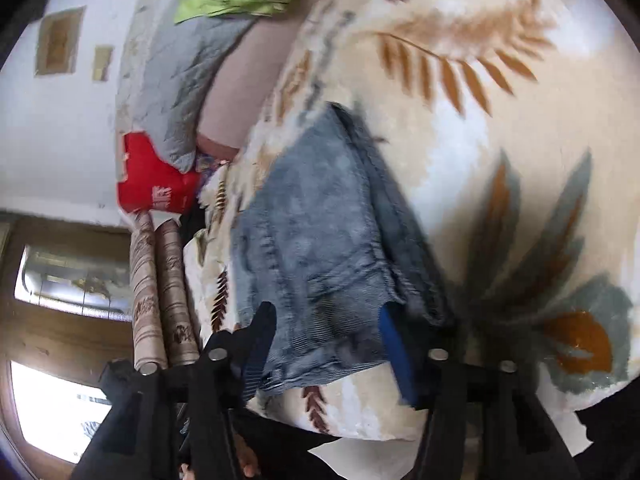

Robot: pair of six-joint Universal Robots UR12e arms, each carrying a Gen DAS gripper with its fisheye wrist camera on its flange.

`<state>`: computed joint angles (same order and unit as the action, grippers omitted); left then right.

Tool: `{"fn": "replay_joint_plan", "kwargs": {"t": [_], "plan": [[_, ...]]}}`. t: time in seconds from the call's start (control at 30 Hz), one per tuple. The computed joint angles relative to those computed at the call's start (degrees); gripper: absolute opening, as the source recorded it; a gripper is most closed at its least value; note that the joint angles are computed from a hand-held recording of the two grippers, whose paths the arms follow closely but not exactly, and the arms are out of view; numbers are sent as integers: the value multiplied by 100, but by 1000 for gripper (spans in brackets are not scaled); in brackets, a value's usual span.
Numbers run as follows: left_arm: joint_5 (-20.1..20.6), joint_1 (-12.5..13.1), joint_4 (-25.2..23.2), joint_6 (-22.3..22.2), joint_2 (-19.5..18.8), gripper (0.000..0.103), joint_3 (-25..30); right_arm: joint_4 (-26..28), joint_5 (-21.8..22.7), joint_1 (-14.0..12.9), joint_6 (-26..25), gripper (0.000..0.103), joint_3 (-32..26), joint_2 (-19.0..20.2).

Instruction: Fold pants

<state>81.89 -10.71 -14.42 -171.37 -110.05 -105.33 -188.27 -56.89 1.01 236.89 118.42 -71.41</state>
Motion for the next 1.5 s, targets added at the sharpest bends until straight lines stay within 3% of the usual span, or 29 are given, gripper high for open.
{"fn": "replay_joint_plan", "kwargs": {"t": [0.07, 0.13, 0.23, 0.37, 0.47, 0.53, 0.7, 0.83, 0.9, 1.0, 1.03, 1.1, 1.2, 1.3, 1.33, 1.43, 1.5], "plan": [[283, -87, -357, 86, -136, 87, 84, 120, 7, -1, 40, 62, -15, -37], [96, -19, -175, -109, -159, 89, 9, 485, 59, -13, 96, 62, -54, 28], [30, 8, -297, -55, -153, 89, 52, 154, 195, -76, 578, 62, 139, 15], [-96, 49, -204, -143, -165, 89, 9, 362, 235, -93, 763, 62, 94, -15], [-162, 64, -200, -153, -163, 90, -1, -37, 270, -103, 1320, 59, 95, 144], [-167, 56, -194, -200, -157, 90, 6, 619, -70, -18, 890, 13, -19, 30], [-330, 135, -381, -372, -45, 89, 39, 1123, -653, 122, 158, 6, -64, -277], [-438, 146, 158, -500, 78, 89, -55, 1301, -1206, 286, -380, 6, -69, -598], [-283, 51, 311, -451, 56, 90, -33, 1562, -1368, 345, -552, 6, -65, -629], [476, -235, -506, 341, -173, 90, 202, 1905, -1202, 334, -631, 7, -70, -427], [566, -269, -522, 443, -212, 92, 195, 1729, -1085, 308, -530, 8, -26, -386], [525, -250, -236, 302, -218, 93, 102, 1871, -1078, 283, -609, 12, -31, -466], [485, -244, -300, 370, -240, 93, 141, 2199, -1770, 359, -938, 17, -95, -775], [434, -225, -266, 319, -273, 93, 148, 1909, -2090, 387, -1051, 20, -176, -892], [416, -222, -268, 334, -288, 93, 157, 1742, -1963, 379, -1257, 27, -316, -816], [349, -204, -304, 334, -265, 93, 154, 1307, -839, 213, -1267, 49, -623, -364], [224, -166, -373, 281, -221, 93, 138, 1767, -831, 195, -1436, 50, -758, -167]]}}
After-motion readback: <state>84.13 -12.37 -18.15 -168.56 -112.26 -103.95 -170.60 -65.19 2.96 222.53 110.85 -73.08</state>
